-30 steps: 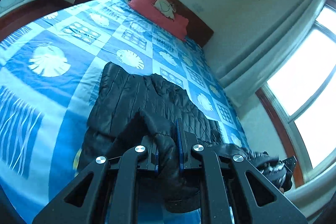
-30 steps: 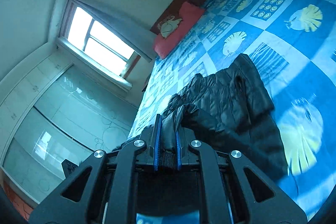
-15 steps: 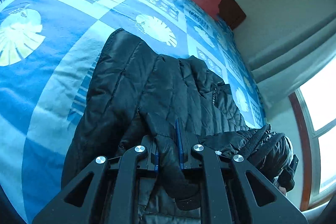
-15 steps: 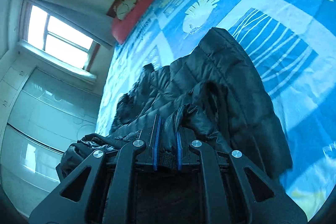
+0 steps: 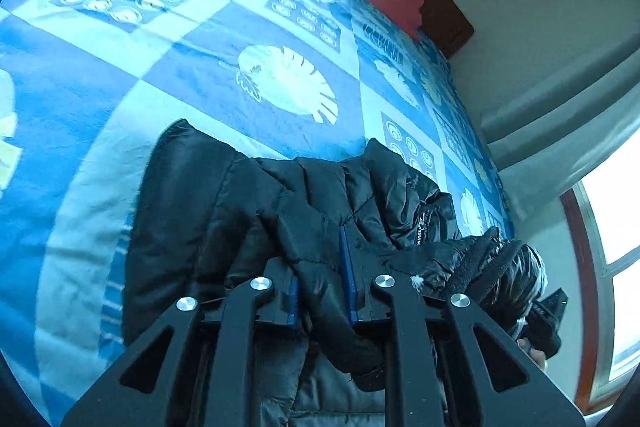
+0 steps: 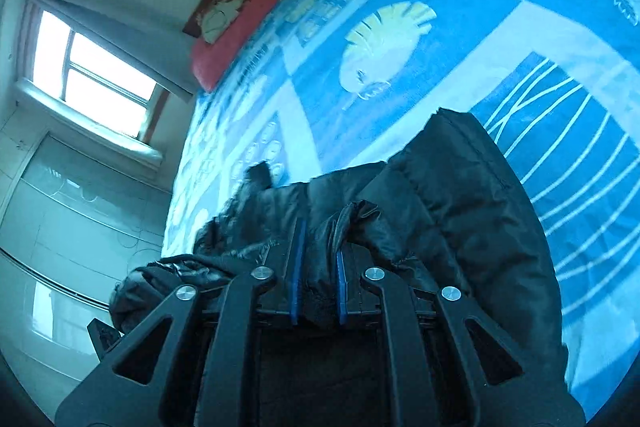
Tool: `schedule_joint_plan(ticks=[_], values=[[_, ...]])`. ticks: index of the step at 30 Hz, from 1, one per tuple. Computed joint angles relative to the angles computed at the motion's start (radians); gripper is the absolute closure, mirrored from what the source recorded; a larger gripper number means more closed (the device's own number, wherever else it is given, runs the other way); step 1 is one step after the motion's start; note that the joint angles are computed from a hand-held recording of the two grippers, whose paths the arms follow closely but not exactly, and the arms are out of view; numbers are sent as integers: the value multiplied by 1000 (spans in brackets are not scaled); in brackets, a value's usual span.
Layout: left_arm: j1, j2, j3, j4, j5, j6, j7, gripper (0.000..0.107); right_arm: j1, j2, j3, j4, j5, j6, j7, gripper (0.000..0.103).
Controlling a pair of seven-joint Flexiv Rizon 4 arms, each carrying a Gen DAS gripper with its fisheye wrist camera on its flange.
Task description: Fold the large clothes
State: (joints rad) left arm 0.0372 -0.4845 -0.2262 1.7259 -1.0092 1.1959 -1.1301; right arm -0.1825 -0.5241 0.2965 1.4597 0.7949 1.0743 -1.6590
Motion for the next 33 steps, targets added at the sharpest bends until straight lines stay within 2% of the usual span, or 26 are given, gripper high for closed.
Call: schedule_joint_plan(ticks=[5,6,8,9,10,11,13,17,19,22,24,26,28,30,33], values=[[30,-1,-19,-10,-60,-73,35,79,-40,-20,26,-32,71,-36,-32,77],[32,0,-18,-11,-77,-86,36,76,-50,-20,33,-36,91,-41,-51,71],[42,10,-31,-4,-159,-109,67,65,-57,-16,37,-40,124,-32,-81,52],[50,20,-45,5,-233,-120,107,53,-60,-9,40,-36,143,-15,-102,38],[47,26,-48,6,-284,-124,133,33,-56,-2,34,-32,146,-8,-105,37],[43,35,-50,12,-340,-122,169,23,-51,6,26,-27,140,-10,-102,37],[12,60,-38,20,-423,-67,226,20,-52,17,20,-21,147,-15,-107,36],[-52,87,23,30,-390,-20,234,20,-47,60,13,13,171,27,-155,36],[-91,99,44,41,-330,40,271,20,11,90,-23,48,94,90,-150,38],[-134,80,83,35,-111,119,218,20,129,92,-103,96,-136,162,-58,44],[-169,45,150,9,95,111,85,20,160,65,-118,92,-232,165,-19,47],[-187,9,190,-18,211,112,4,20,195,39,-144,97,-325,182,30,47],[-222,-33,262,-59,343,108,-103,20,260,9,-208,114,-461,204,99,47],[-260,-72,345,-108,458,81,-215,20,300,-18,-252,122,-557,214,153,47],[-279,-104,401,-147,565,54,-303,20,322,-56,-279,122,-643,225,213,44]])
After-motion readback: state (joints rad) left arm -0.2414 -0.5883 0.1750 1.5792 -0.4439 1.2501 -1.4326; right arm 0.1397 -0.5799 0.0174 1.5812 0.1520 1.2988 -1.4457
